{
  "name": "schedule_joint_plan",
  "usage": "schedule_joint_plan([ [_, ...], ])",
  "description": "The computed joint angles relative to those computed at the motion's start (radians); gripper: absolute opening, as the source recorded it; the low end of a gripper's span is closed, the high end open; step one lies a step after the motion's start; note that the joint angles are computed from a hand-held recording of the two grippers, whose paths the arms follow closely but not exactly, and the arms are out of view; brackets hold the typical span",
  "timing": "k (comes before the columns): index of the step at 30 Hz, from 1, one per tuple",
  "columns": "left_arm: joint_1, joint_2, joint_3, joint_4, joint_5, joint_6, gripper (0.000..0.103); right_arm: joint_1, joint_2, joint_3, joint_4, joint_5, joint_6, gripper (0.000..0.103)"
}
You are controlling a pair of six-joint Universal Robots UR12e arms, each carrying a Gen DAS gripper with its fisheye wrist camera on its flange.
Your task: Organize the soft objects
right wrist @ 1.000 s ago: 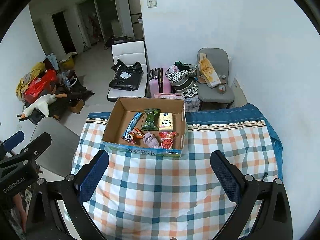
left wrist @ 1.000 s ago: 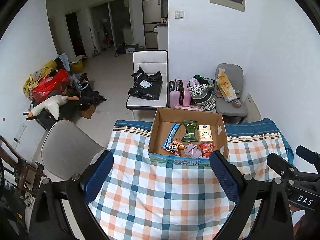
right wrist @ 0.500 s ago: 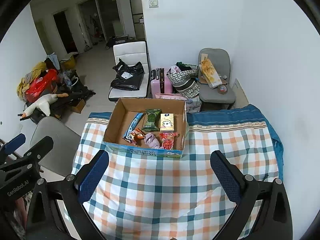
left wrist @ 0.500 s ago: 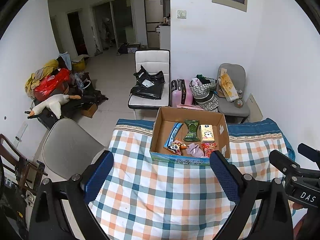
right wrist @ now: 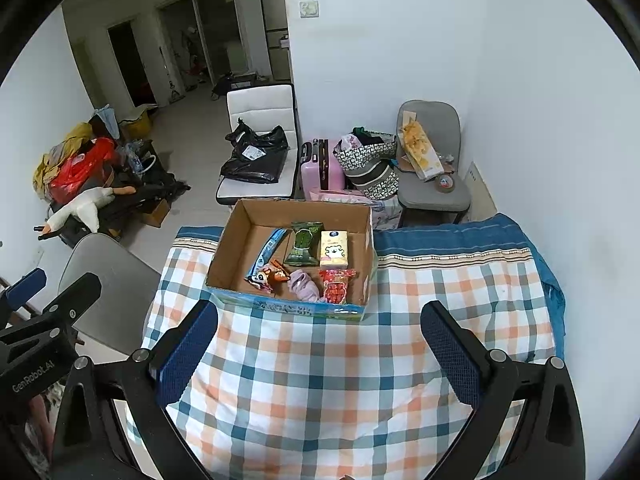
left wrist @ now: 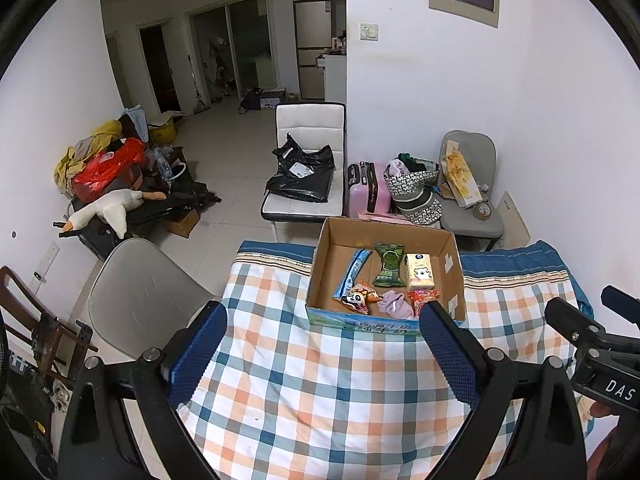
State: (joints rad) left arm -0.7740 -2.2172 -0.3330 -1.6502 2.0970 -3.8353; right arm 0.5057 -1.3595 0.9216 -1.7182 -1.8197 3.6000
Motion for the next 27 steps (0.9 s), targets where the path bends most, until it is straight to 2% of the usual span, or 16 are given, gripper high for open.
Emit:
schedule_joint_plan([
  [10, 0.004, 0.004, -0.004, 0.004, 0.001, 0.001, 0.098, -0.006, 0.023, -0.038, 0.01, -0.028, -0.019, 0.103],
  [18, 0.005, -0.001, 0.007, -0.003, 0.004, 0.005, 0.098, 0.002, 0.014, -0.021, 0.001, -0.043, -0.013, 0.103],
  [27, 0.004, -0.003, 0.01, -0.005, 0.006, 0.004, 0.098, 0.006, 0.005, 0.005, -0.009, -0.093, 0.033, 0.103],
])
